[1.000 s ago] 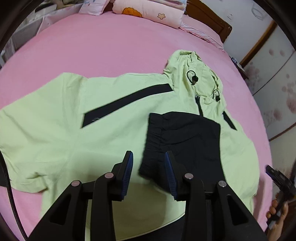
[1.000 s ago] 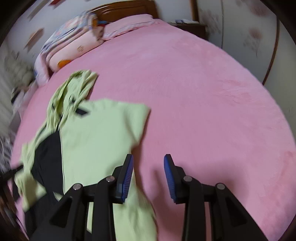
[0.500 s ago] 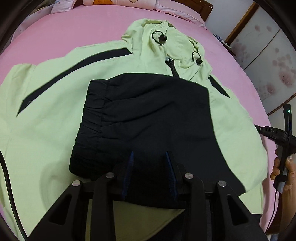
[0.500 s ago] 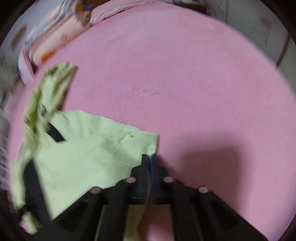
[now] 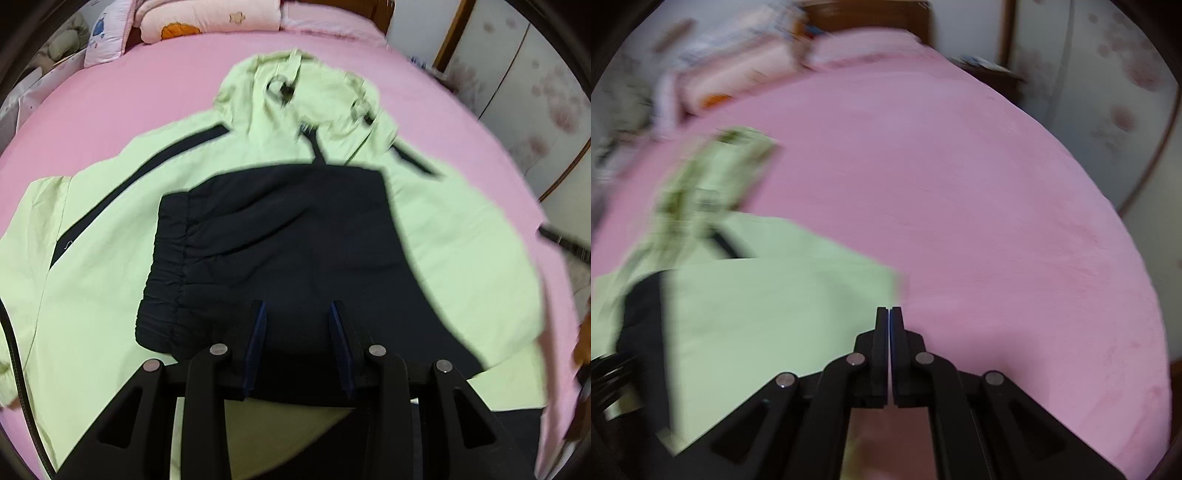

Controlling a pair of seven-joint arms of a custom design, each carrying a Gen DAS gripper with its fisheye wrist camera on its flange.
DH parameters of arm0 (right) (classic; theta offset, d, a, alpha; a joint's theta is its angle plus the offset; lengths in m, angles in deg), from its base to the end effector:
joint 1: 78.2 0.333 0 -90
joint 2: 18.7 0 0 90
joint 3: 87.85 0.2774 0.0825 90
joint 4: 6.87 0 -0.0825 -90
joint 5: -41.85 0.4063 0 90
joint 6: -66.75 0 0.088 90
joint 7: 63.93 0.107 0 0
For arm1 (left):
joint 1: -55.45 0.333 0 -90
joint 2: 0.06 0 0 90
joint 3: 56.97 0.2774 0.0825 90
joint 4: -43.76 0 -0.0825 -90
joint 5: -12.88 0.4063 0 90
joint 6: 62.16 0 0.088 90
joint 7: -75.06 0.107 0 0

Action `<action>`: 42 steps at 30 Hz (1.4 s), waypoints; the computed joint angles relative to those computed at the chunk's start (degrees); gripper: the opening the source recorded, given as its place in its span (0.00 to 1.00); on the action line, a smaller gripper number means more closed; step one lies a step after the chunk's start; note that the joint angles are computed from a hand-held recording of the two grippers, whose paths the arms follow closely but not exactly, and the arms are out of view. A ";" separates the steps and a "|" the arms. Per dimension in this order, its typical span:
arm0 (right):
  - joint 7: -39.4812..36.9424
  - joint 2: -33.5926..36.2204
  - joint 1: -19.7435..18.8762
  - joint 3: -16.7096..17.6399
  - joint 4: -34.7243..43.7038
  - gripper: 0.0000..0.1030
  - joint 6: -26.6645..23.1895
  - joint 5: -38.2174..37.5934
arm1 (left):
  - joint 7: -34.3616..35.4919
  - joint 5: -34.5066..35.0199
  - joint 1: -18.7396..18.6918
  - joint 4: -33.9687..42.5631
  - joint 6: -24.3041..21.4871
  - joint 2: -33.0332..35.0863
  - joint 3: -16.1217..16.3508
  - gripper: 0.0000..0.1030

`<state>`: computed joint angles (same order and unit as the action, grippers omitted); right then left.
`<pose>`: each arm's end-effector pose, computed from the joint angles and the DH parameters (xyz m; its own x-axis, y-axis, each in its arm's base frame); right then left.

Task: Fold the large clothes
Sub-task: 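Withdraw the right tool from the folded sleeve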

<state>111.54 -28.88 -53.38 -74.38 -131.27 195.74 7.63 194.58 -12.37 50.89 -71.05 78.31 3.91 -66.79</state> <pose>0.4407 0.3317 0.4504 -0.4493 -0.8885 -0.0930 -0.7179 0.4210 -0.5544 0.5995 -0.1525 0.4145 -0.4885 -0.8525 0.1860 -0.8128 0.3670 -0.4524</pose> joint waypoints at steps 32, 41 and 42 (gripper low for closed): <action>15.09 -2.56 8.55 8.02 0.95 0.02 -10.94 1.09 | 0.75 -4.79 2.58 -5.99 -4.44 -11.53 4.30 0.80; 14.58 7.24 14.07 8.01 18.12 0.10 -20.26 -4.33 | 7.13 -4.08 1.95 -12.18 -1.74 -23.49 8.72 0.83; 14.35 8.52 14.97 7.78 20.17 0.16 -21.18 -5.23 | 7.49 -4.06 1.90 -12.66 -2.32 -24.67 9.32 0.83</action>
<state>125.89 -20.36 -38.41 -66.59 -111.10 174.56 2.41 202.08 -16.44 52.79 -83.71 75.99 -20.76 -57.47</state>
